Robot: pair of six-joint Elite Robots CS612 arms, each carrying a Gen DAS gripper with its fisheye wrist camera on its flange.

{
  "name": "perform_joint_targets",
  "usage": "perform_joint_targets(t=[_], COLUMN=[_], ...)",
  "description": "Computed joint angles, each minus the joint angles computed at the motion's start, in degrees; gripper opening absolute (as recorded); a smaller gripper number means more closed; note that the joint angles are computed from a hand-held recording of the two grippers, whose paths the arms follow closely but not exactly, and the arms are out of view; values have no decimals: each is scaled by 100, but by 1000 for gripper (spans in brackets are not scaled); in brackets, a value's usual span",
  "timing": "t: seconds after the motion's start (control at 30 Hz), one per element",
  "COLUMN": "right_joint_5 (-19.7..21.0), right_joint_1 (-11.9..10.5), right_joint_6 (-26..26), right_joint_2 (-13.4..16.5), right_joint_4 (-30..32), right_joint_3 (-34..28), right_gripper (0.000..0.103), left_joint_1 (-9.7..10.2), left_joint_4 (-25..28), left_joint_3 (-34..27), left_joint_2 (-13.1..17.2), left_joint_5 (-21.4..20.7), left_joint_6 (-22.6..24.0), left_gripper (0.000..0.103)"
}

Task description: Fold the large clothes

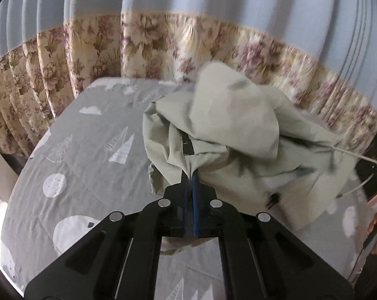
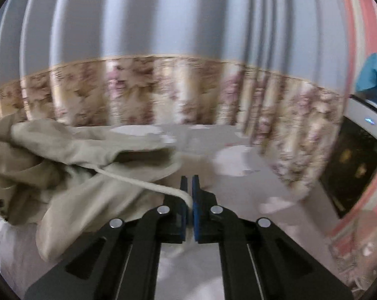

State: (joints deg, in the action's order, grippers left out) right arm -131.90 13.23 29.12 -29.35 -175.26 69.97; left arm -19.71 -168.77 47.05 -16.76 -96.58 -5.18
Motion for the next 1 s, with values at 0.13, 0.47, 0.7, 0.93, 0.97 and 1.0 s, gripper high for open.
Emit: perform_joint_targets(t=[0.13,0.47,0.7,0.93,0.97,1.0], right_joint_5=[38,1589,1532,2420,2562,2729], right_joint_1=[-70,-20,75,-221,-276,-337], right_joint_6=[262,-103,-934,-686,-539,-376], right_joint_2=[-170,-214,-101,182,234,284], right_joint_4=[340,-19,-159,791,886,900], right_joint_3=[245,369,-85,-595,-656,-702], right_gripper=[4,61,76,83,83,83], left_joint_1=[-54,-227,-241,-343,-331,-322], left_joint_4=[-373,-632,-466,735,972,1186], left_joint_3=[358,829,333,-993,-1238,-1454], left_joint_2=[-157,-272,-171,425,533,624], left_joint_5=[691,1999,905,650,559,480], left_joint_6=[105,806,922,1300,1313,1332], left_gripper=[2,72,83,83,82,76])
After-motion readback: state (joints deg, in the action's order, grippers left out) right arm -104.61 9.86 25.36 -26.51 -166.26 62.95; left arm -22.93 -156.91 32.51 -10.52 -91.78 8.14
